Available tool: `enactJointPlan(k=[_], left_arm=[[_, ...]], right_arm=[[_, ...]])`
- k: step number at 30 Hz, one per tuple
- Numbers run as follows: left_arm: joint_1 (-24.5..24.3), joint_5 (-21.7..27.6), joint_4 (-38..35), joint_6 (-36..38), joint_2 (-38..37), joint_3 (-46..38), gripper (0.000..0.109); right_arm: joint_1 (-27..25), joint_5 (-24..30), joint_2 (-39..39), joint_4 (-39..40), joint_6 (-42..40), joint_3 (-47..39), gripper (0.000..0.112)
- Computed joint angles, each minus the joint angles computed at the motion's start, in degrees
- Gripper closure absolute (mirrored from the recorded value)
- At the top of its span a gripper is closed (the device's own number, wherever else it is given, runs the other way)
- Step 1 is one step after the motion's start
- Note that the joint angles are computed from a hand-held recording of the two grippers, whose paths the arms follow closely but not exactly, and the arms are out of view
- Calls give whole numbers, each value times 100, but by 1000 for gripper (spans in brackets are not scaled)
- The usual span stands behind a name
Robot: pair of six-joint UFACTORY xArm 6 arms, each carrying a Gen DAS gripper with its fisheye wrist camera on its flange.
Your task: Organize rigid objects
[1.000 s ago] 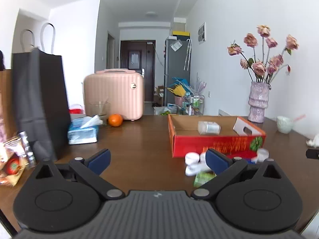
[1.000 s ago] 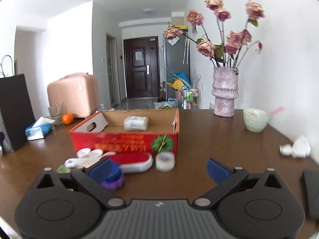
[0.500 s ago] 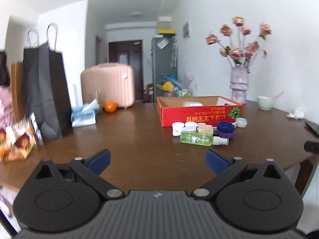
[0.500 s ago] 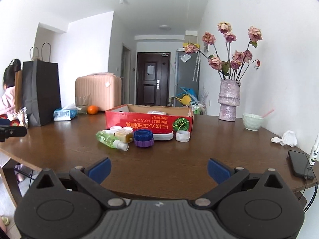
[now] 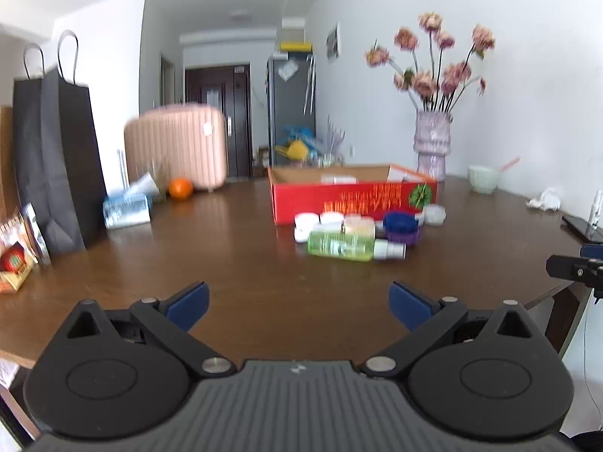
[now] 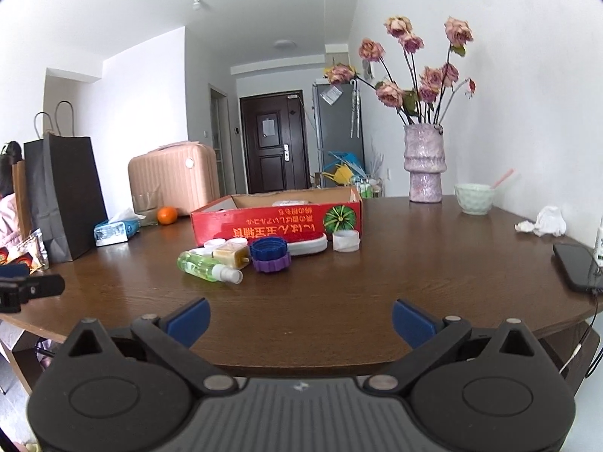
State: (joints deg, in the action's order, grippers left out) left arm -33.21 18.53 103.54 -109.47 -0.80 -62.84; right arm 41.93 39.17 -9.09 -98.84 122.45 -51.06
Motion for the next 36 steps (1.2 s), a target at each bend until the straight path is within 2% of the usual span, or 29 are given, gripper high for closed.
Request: enactJointPlan(k=[3, 5, 9, 11, 15, 17, 19, 23, 25, 26, 28, 31, 34, 36], left_arm=[[-4, -56, -325, 253, 357, -331, 6], [-54, 74, -494, 365, 599, -593, 6], [-45, 119, -1755, 1290, 1308, -1406, 6], [-45, 169, -2317, 1619, 1805, -2035, 6], [-87, 619, -4021, 2743, 2987, -3603, 6], [-132, 932, -4326, 3009, 3503, -4342, 6], [-115, 956, -4465, 3217, 3968, -4963, 6], [-114, 1276, -5898, 4444, 4822, -6125, 6], [-24, 1078, -6716, 5099, 4859, -6087, 6], [45, 852, -6925, 5217, 4717, -5803, 7], [172, 428, -6744, 5243, 4353, -5170, 7], [296, 321, -6173, 4866, 3995, -4649, 8], [389, 281, -5784, 4521, 3820, -4415, 9], [427, 238, -5734, 4535, 3839, -4440, 13]], right_arm=[[-158, -186, 209, 69, 44, -164, 9], [-268, -327, 341, 49, 127, -273, 9], [-451, -641, 588, 3, 121, -474, 9], [-542, -784, 694, 74, -6, -567, 9], [-796, -1032, 835, 120, -162, -747, 9], [-991, -1219, 909, 105, -231, -884, 9], [-1160, -1339, 1030, 217, -452, -1082, 11], [-1546, -1890, 1520, 408, -1010, -1784, 14], [-1677, -2150, 1912, 616, -1493, -2283, 16], [-1719, -2259, 2132, 860, -1867, -2550, 16], [-1760, -2461, 2583, 1586, -2805, -3061, 18], [-1756, -2693, 3290, 2720, -4375, -3836, 20], [-1660, -2457, 3961, 3876, -5704, -4656, 25], [-1645, -2365, 4320, 4425, -6210, -5118, 30]])
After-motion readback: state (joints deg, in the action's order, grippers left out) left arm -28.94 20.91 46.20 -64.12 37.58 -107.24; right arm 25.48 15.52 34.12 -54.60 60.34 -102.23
